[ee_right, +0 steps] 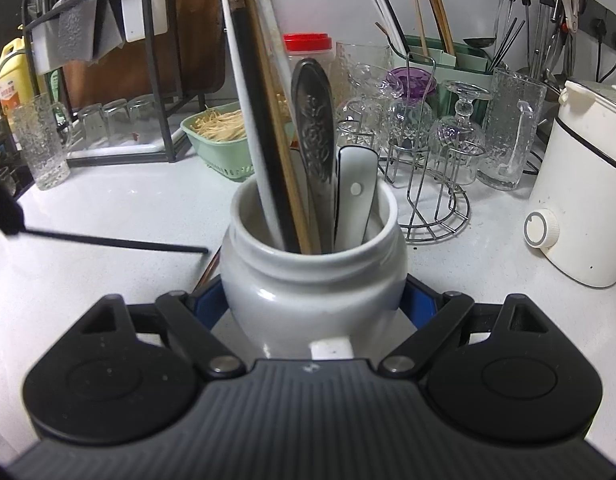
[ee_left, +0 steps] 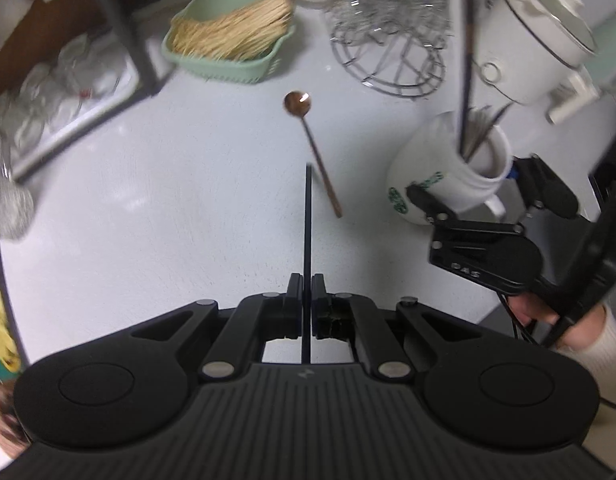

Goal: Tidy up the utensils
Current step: 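Lift the second black chopstick with the left gripper toward the mug, then lower the black chopstick into the mug and open the left gripper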

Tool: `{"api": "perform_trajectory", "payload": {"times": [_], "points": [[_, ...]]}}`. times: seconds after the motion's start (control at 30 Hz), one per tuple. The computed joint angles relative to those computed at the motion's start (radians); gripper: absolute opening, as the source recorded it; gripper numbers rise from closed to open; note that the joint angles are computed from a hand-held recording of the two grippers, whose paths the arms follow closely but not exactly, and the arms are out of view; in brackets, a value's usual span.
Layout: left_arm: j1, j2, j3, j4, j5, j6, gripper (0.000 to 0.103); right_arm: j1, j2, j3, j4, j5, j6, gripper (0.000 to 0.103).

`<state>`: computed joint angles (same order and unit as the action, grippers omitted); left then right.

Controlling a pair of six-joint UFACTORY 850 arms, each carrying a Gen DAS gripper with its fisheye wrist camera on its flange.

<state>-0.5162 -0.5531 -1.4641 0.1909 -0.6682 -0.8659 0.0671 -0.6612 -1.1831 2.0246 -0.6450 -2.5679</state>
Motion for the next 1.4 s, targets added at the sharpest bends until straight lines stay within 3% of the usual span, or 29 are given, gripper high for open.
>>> {"api": "perform_trajectory", "payload": {"times": [0.3, 0.7, 1.1, 1.4], "points": [[-0.01, -0.059, -0.185, -0.022, -0.174, 0.181, 0.004, 0.003, -0.004, -0.003, 0.007, -0.007, -0.005, 0.091], [-0.013, -0.086, -0.327, -0.057, -0.303, 0.278, 0.004, 0.003, -0.007, -0.008, 0.004, -0.008, -0.004, 0.091], [-0.033, -0.127, -0.576, -0.066, -0.445, 0.308, 0.004, 0.003, -0.01, -0.013, -0.008, -0.013, 0.0, 0.091], [-0.048, -0.217, -0.821, -0.095, -0.564, 0.362, 0.004, 0.002, -0.011, -0.011, -0.003, -0.018, -0.001, 0.091]]}}
